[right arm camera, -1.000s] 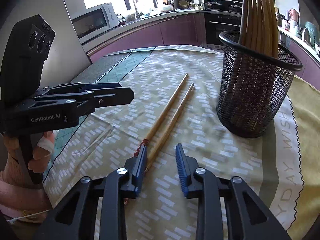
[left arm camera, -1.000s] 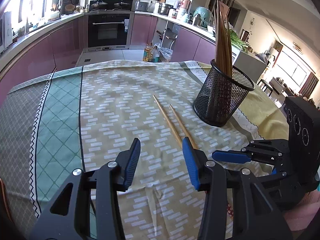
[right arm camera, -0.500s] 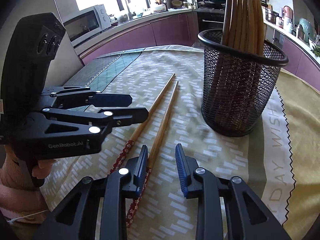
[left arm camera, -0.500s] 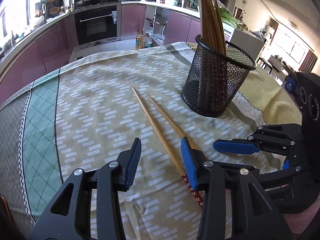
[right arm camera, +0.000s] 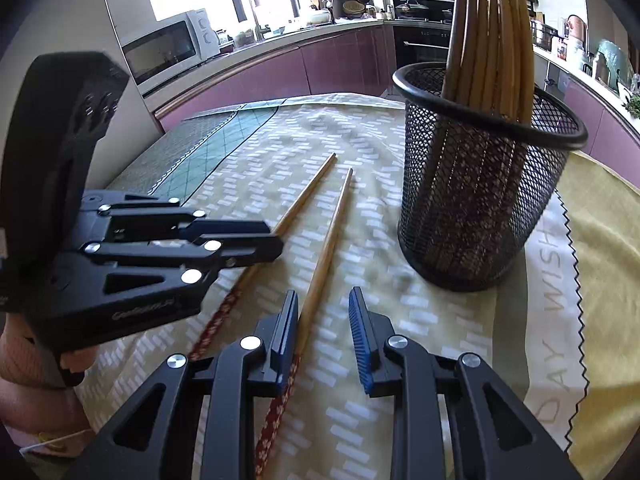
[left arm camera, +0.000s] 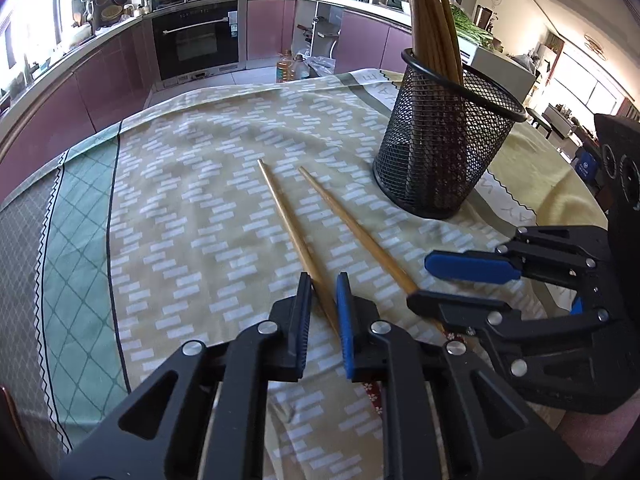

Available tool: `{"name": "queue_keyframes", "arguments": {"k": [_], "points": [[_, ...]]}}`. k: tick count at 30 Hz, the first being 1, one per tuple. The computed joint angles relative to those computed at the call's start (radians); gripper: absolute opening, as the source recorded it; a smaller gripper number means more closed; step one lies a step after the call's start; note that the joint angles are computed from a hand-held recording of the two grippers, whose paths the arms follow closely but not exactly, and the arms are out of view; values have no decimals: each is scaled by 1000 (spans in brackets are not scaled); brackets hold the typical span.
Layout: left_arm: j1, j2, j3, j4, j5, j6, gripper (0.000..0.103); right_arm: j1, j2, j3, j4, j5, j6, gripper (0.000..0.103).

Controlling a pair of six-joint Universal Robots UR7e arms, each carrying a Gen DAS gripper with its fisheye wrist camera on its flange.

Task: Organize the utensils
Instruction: 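Close the right gripper on one of the two chopsticks, then lift the chopstick upright off the cloth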

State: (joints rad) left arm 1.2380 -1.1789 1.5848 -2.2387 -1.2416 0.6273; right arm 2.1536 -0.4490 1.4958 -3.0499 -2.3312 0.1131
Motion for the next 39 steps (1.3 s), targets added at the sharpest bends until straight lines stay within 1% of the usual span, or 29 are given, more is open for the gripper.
{"name": "queue_keyframes", "arguments": {"k": [7,9,11,12,15,19,21,28,32,35,39], "points": [[1,5,-11,3,7,-10,17,-12,18,-45,16,-4,-10,21],[1,14,-17,0,9,-16,17,-16,22,-55,19,-7,-6,17],[1,19,-20,-5,9,-21,17,-18,19,-49,10,-3,6,11],[0,21,-20,-10,10,-28,13,-21,15,-43,4,2,13,9],[2,18,-17,-14,2,-40,11,-27,2,-16,-30,23,38,6],[4,7,-8,-19,-7,-55,8,-27,-14,18,-86,30,52,6],[6,1,-2,-20,-9,-60,8,-28,-22,31,-98,51,53,6],[3,-28,26,-8,-19,-55,8,-25,-17,19,-43,75,40,6],[-3,-27,29,7,-4,-41,9,-21,-1,-6,-18,55,34,7],[-5,-22,25,9,-7,-35,13,-20,4,-14,-10,45,29,7],[-8,-6,17,-1,2,-35,14,-20,8,-21,-6,40,19,7]]}}
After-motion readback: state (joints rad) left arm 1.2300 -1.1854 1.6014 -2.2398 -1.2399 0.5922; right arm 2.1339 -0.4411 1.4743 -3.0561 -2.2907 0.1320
